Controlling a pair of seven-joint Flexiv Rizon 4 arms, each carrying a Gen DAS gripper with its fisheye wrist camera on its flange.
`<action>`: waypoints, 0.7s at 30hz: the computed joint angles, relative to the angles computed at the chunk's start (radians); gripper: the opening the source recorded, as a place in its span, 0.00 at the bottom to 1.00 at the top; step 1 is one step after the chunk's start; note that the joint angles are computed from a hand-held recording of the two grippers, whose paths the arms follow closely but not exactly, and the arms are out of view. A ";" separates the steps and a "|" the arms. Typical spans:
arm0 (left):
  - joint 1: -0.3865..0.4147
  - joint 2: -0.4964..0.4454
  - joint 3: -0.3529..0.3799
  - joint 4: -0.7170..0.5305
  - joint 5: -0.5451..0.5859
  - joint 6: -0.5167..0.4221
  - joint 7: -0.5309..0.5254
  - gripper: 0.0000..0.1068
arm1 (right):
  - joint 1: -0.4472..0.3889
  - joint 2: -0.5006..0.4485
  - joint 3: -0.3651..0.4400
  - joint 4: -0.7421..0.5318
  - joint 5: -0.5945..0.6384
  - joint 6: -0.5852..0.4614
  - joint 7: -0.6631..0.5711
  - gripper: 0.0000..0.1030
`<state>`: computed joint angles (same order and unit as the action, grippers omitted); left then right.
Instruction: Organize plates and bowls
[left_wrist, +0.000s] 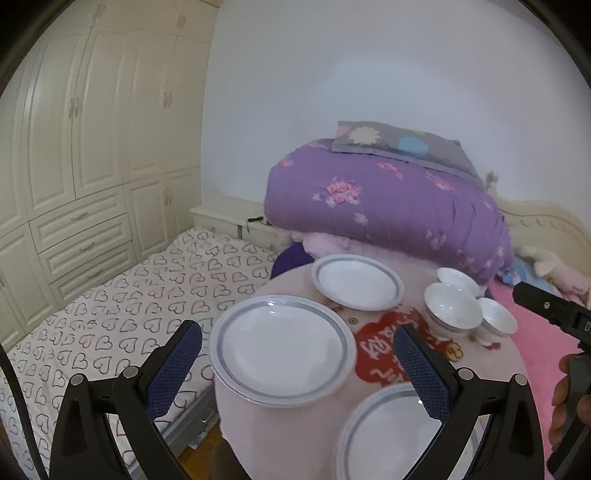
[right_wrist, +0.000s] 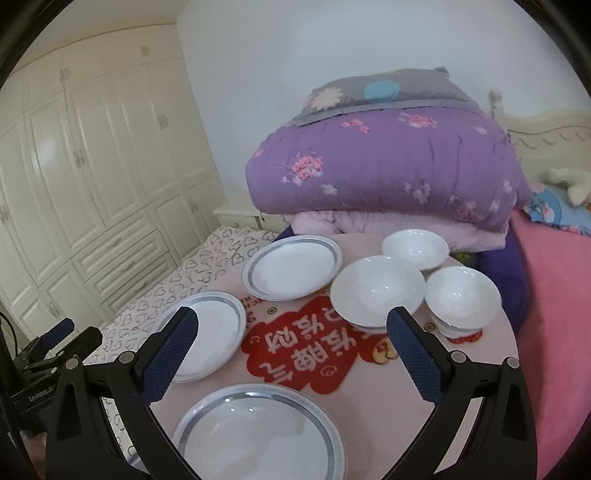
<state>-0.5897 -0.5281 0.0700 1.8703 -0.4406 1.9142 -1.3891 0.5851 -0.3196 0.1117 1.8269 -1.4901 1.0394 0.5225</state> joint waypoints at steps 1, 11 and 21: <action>0.004 -0.004 0.000 -0.008 0.000 -0.005 0.001 0.96 | 0.002 -0.009 -0.001 -0.012 0.004 0.002 -0.012 1.00; 0.007 -0.064 0.059 -0.090 -0.019 -0.069 -0.018 0.96 | 0.027 -0.112 -0.042 -0.121 0.114 0.066 -0.146 1.00; -0.016 -0.162 0.168 -0.258 0.025 -0.217 -0.114 0.96 | 0.065 -0.211 -0.082 -0.220 0.315 0.123 -0.334 1.00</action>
<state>-0.6059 -0.6902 0.2380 1.6118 -0.4157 1.6970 -1.5033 0.6504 -0.5304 0.0299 1.6068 -1.1750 1.1624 0.1885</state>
